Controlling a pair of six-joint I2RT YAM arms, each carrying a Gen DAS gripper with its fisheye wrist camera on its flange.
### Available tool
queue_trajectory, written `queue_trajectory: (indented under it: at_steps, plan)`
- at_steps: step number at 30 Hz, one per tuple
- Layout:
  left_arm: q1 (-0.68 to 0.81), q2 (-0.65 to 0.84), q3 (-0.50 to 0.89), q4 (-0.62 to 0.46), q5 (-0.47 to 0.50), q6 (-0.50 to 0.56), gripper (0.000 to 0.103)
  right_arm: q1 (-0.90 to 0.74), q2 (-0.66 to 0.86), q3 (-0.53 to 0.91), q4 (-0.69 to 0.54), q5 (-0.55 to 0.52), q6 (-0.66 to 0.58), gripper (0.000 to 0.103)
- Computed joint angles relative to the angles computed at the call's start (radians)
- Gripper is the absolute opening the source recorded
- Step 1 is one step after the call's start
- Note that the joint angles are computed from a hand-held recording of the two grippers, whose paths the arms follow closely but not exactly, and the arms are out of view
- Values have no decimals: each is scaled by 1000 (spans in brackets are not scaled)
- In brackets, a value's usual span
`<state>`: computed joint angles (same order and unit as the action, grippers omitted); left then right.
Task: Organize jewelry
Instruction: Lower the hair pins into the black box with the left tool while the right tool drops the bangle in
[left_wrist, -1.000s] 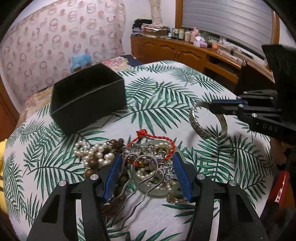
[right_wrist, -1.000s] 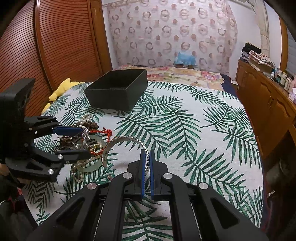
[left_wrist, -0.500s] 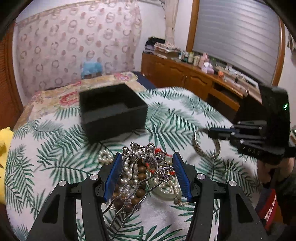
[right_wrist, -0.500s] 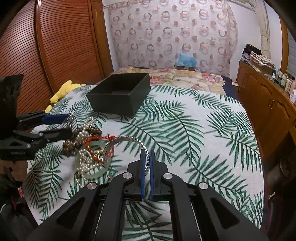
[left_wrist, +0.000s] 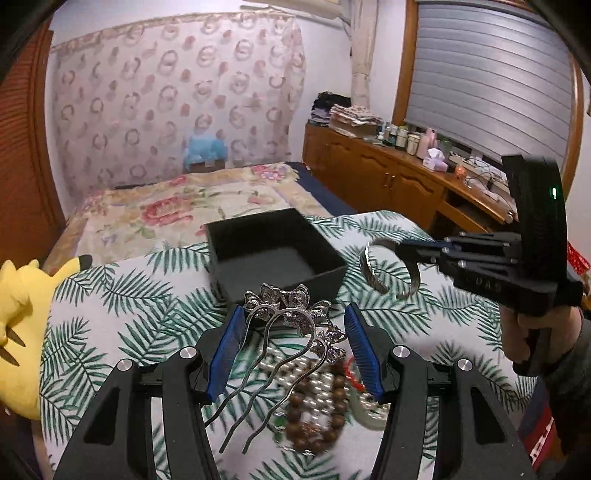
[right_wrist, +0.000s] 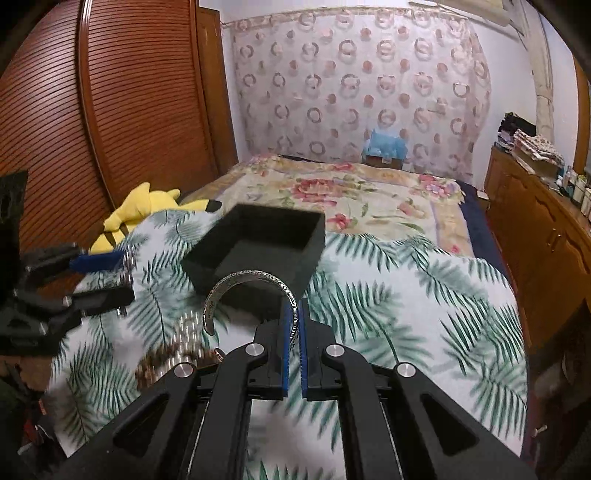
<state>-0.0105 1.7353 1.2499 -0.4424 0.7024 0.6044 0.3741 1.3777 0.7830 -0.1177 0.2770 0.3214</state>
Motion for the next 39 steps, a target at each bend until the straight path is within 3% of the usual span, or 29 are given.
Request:
queue_trajectory:
  at_steps: [14,20,39]
  plan:
    - [-32,126,204,-3,-99,-69,54,-93,340,312,3,-117,-60,9]
    - [-90,176,296,-24,-144,-105,54,-116,326,279,42,-162,-43,10]
    - [-272,342,452,-7,-313,-195,54,-156,10,-67,95,-146,-62,10]
